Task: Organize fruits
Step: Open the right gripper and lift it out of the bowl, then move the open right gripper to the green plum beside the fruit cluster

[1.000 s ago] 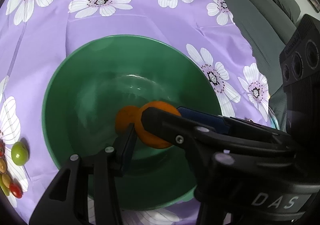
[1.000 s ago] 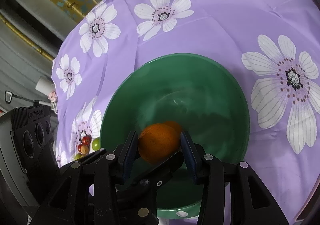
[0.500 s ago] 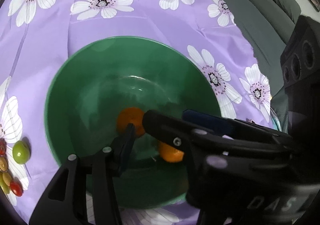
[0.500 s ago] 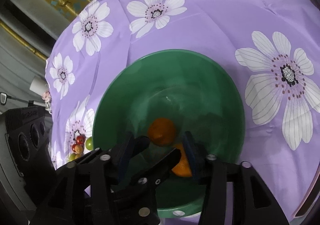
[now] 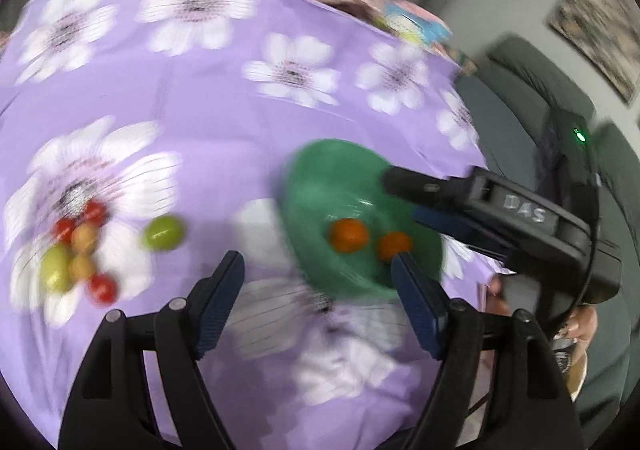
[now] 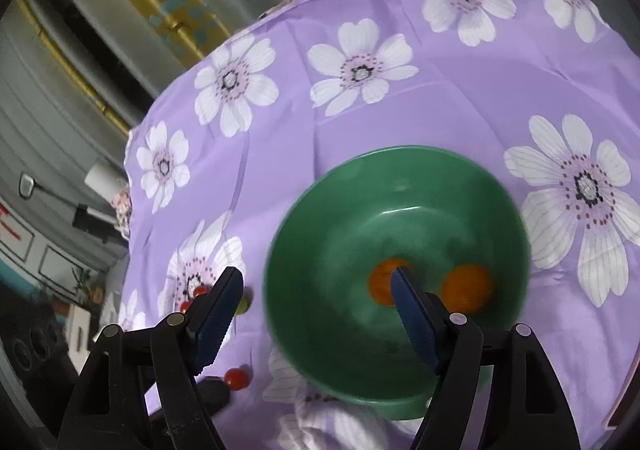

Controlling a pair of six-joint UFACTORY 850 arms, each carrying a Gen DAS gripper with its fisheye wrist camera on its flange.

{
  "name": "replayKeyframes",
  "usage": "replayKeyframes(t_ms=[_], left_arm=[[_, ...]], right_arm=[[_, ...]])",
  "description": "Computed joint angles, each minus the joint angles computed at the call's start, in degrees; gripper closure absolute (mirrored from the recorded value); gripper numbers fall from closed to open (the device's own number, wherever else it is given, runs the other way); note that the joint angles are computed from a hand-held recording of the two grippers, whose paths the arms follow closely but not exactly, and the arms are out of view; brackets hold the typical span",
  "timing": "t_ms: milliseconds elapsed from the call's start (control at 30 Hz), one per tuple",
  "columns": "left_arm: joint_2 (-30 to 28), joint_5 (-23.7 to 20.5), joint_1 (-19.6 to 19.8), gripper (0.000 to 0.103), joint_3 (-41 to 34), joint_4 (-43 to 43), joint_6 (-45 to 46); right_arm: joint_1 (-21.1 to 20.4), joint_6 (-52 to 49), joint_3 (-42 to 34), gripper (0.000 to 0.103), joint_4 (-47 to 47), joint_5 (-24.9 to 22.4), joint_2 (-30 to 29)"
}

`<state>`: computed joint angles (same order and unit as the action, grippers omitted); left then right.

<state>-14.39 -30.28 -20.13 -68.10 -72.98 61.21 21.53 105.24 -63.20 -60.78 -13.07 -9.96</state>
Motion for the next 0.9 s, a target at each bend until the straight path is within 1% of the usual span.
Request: replayKeyframes(t_ms=[67,133,167,200,267,333,400,467,567,667,733,833,900], left_arm=[[1.69,3.13,1.42,0.026,2.29,1.08,-2.51],[2.92,6.44,2.14,0.026,3.62,5.79,-7.24],[3.88,7.95,2.79,0.025,4.83,5.61,-6.89],[4.46,8.57,3.42,0.025,5.61,4.77,-5.69],[5.02,8.96,5.25,0.024,6.82,5.64,-5.54],[4.51,9.32,6.54,0.024,6.82,7.27,-7.41],[4.03,10.91,8.02,0.024,7.49,4.33,-7.19],[3.84,10.63,9.37,0.024,7.93,4.43,-7.9],[3.69,9.03,11.0,0.024,8.22,4.28,-8.37],[3.75,9.77,11.8,0.024,8.33,4.57,-10.2],[3.68,10.51,11.82,0.024,8.22,7.63,-13.54],[2.55,10.86,11.48,0.024,7.47,12.76,-18.44],[1.63,10.85,11.32,0.024,6.93,15.42,-20.86]], right_arm=[[1.52,0.84,-1.48,0.027,-1.87,-1.31,-1.21],[2.98,1.06,-2.77,0.027,-3.13,-2.67,-2.31],[3.65,0.52,-3.53,0.027,-3.27,-3.38,-2.97],[4.2,1.08,-4.02,0.027,-4.27,-3.85,-3.45],[5.23,2.68,-5.22,0.027,-6.28,-4.62,-4.69],[5.72,2.06,-6.33,0.027,-5.7,-3.9,-5.88],[6.32,0.78,-7.31,0.027,-4.75,-3.46,-6.91],[7.33,-1.45,-8.91,0.027,-3.64,-4.32,-8.49],[8.84,-4.13,-11.45,0.027,-3.01,-5.89,-10.97],[9.38,-9.63,-14.13,0.027,1.44,-5.71,-13.52],[9.84,-13.11,-16.03,0.027,4.65,-6.96,-15.18],[10.2,-21.36,-19.33,0.027,11.2,-7.8,-17.79],[10.19,-26.06,-21.46,0.033,14.84,-7.84,-19.6]])
